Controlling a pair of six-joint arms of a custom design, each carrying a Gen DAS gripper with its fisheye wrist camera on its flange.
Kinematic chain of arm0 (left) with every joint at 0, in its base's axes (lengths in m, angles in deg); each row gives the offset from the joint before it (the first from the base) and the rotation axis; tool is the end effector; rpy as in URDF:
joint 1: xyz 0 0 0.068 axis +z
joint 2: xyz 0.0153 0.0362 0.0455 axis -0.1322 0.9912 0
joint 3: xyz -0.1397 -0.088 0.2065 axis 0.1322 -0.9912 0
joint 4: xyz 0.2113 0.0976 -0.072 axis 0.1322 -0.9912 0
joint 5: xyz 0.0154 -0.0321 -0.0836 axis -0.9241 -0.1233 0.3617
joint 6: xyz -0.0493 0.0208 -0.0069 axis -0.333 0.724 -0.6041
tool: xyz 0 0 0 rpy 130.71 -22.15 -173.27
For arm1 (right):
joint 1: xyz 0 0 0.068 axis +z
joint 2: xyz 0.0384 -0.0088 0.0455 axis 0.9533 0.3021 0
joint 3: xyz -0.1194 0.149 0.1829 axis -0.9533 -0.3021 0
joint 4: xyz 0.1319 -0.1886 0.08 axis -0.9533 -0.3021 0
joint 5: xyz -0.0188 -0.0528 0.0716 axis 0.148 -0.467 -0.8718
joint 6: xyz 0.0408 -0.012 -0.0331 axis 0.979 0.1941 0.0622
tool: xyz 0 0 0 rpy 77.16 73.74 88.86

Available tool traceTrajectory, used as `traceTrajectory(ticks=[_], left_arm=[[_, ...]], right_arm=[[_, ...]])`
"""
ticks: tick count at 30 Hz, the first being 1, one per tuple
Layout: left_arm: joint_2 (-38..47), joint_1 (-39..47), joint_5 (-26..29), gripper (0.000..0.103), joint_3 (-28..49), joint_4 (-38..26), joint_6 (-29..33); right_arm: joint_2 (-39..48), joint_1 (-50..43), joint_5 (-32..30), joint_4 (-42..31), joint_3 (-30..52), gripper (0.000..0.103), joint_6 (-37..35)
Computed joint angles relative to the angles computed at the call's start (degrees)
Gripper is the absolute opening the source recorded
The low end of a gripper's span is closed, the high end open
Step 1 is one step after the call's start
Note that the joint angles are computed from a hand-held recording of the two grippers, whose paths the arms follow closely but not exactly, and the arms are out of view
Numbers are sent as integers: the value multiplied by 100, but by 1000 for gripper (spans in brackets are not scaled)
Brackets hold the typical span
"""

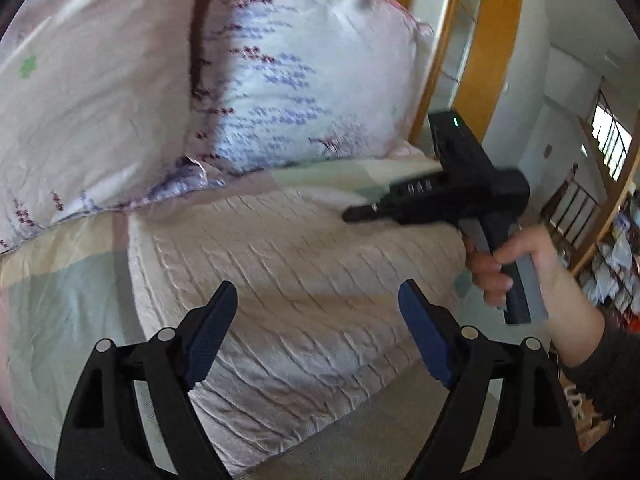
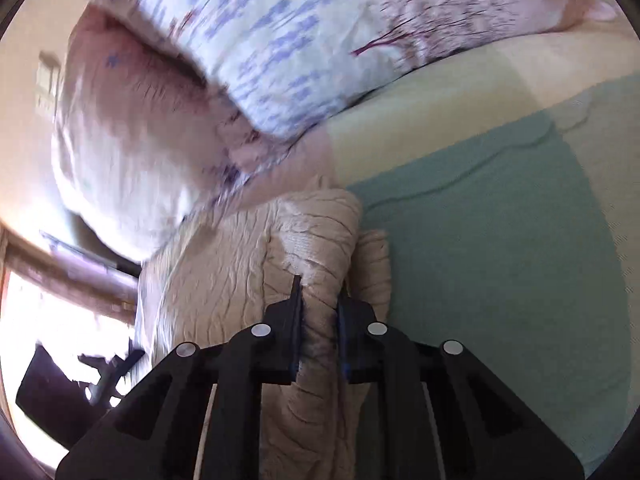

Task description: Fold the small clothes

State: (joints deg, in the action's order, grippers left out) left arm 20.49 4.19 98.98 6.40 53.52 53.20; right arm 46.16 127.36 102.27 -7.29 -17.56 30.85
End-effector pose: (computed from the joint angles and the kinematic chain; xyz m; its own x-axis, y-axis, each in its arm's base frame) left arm 0.1819 0.0104 0.1432 -0.4599 0.4452 -0.7683 0.8142 0.5568 -0.1647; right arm 0.1693 0.2206 0.1357 -0.7019 0.5904 -0.3985 0.2171 0.7101 0.6697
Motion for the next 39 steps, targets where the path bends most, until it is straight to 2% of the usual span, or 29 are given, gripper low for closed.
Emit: traceTrajectory(ticks=[2,4,6,7,8,9,10,12,13,16,17,18,19,20,21,23,25,26,27,28,30,33,34,35,36,37,38,39], left_arm=[[314,-217,-340,63,-85,132,80],[173,-138,-341,63,-312,241,295],[132,78,-271,64,-299,18,550],[181,172,-197,64,-284,-32,591],[226,347,-77,64,-207,-251,739],[305,562,48,67,-115,-536,985],[399,756,171,68,-14,-838,1231],[628,1176,377,71,198,-1472,1772],[647,1274,438,72,303,-1715,1882],[762,1820,531,75,513,-2467,2606],[767,1922,539,76,547,-2577,2723],[776,1992,543,77,565,-2650,2811],[750,2059,521,77,565,-2722,2879],[640,2026,507,77,498,-2629,2773],[534,2027,507,78,427,-2596,2783],[168,1804,504,78,178,-2253,2463],[-138,1432,223,77,-54,-1813,2080],[-123,1322,47,74,-116,-1629,2002],[-6,1263,-134,64,-151,-1449,1989],[181,1233,-327,59,-161,-1194,1911],[541,1389,-399,36,-74,-1029,2015],[1030,1700,-307,30,397,-1581,2258],[1108,1892,-227,32,527,-1877,2438],[1132,2109,-144,42,606,-2162,2684],[1150,2388,-47,65,683,-2502,3012],[1049,2703,57,76,670,-2707,3249],[910,3114,188,84,625,-2942,3620],[859,3467,248,86,623,-3207,3998]], right_arm=[[-210,-65,101,266,-424,10,384],[-240,-125,229,-118,-382,11,572],[-413,58,320,-331,-376,13,582],[-712,387,753,-712,-387,16,714],[-1040,768,1192,-888,-483,19,798],[-1391,1340,1723,-938,-636,34,914],[-1509,1633,2010,-678,-826,48,919],[-1603,2571,2812,-702,-896,50,1160],[-1414,2963,3073,-1014,-690,50,1378],[-725,3379,3152,-1558,-117,50,1573],[-505,3244,3039,-1462,55,50,1351],[-300,3175,2976,-1550,230,47,1232],[-109,3099,2896,-1679,422,27,1161],[28,2987,2785,-1982,684,13,1055],[193,2929,2655,-2154,834,12,1100],[246,3161,2722,-1934,651,10,1390],[461,3388,2772,-2165,725,9,1889],[494,3519,2749,-2264,706,9,2215],[509,3619,2770,-2209,603,9,2496],[503,3615,2768,-2149,523,9,2613],[448,3495,2702,-2234,474,8,2782],[538,3151,2467,-2593,762,10,2518],[562,3165,2503,-2778,900,13,2431],[567,3276,2663,-2930,980,16,2513],[607,3515,2949,-3307,1144,26,2815],[702,3694,3171,-3844,1384,40,3160],[894,3912,3418,-4633,1758,47,3637],[1178,4145,3628,-5560,2235,57,4193]])
